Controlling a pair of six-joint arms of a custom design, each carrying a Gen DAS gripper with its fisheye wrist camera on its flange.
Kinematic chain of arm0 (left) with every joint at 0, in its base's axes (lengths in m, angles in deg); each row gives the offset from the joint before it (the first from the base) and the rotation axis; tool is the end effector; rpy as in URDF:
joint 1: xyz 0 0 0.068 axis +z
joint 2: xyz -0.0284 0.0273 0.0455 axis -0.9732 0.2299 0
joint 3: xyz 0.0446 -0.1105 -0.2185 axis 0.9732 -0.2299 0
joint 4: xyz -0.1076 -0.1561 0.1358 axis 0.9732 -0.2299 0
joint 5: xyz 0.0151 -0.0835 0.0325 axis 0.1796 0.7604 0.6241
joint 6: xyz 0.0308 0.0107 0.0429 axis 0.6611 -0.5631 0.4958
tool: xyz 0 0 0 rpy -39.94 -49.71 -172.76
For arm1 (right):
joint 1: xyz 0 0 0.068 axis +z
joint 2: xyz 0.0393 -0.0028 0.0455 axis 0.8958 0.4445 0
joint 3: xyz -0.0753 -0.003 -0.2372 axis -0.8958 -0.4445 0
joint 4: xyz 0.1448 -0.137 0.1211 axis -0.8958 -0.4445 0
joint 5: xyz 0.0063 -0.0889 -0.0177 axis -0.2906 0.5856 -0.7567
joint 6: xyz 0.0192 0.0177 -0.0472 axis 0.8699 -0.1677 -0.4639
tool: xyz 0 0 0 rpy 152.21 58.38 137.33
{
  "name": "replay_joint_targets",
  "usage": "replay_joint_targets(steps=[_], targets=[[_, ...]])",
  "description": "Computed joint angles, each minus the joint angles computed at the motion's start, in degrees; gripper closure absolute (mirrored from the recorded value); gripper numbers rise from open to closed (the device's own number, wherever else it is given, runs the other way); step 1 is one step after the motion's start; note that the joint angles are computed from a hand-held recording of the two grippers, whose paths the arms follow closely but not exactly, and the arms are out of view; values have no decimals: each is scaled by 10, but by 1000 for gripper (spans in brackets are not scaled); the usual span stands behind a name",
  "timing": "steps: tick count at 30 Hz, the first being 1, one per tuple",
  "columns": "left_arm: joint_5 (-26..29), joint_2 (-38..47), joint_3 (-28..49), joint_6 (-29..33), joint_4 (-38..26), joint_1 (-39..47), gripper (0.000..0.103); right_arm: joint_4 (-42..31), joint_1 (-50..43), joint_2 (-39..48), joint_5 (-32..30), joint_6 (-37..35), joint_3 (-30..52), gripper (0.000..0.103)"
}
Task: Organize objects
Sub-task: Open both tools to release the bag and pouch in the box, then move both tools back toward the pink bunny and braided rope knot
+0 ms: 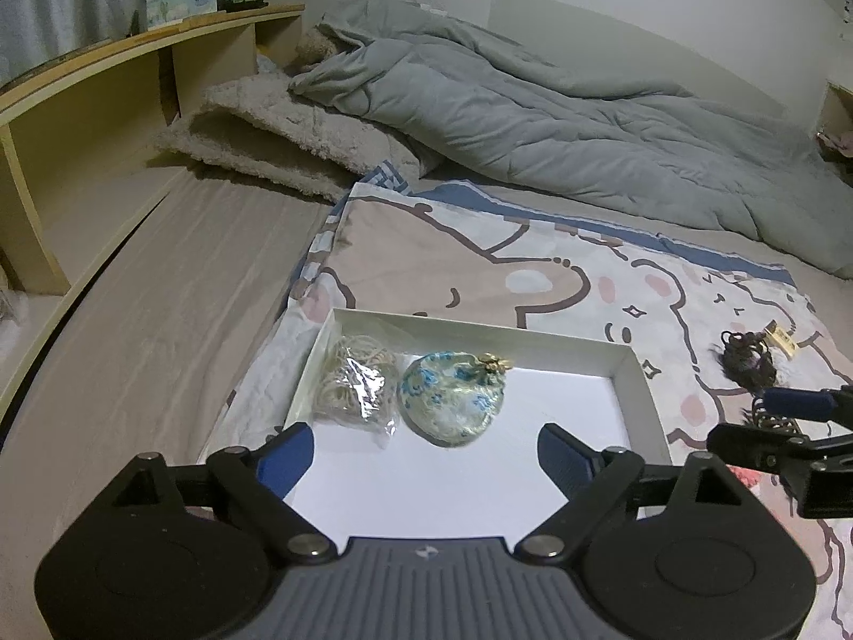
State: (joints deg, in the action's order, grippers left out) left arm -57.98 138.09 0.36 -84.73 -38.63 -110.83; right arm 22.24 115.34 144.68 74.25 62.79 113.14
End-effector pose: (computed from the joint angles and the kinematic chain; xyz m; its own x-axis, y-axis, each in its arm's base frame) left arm 0.2030 -0.1320 0.2786 -0.7009 0.2234 -0.6774 0.3455 0.9372 -0.0483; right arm 0.1364 0.1447 0.2496 -0.6812 0.1726 -0.7114 0.0202 0.9759 0.2174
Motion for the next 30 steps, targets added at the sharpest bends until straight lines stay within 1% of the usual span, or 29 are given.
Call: replay_joint_targets(steps=[6, 14, 18, 24, 30], targets=[[-44, -23, 6, -27, -22, -54, 0, -72, 44, -47, 45, 34, -5, 1], [-106, -25, 31, -67, -60, -139, 0, -162, 92, -91, 99, 92, 0, 0], [-126, -19, 42, -89, -71, -174, 0, -197, 106, -116, 109, 114, -2, 0], [-145, -5, 57, -107, -73, -210, 0, -256, 124, -152, 125, 147, 1, 0], [-157, 20, 76, -120, -67, -235, 0, -337, 141, -188, 143, 182, 16, 0]])
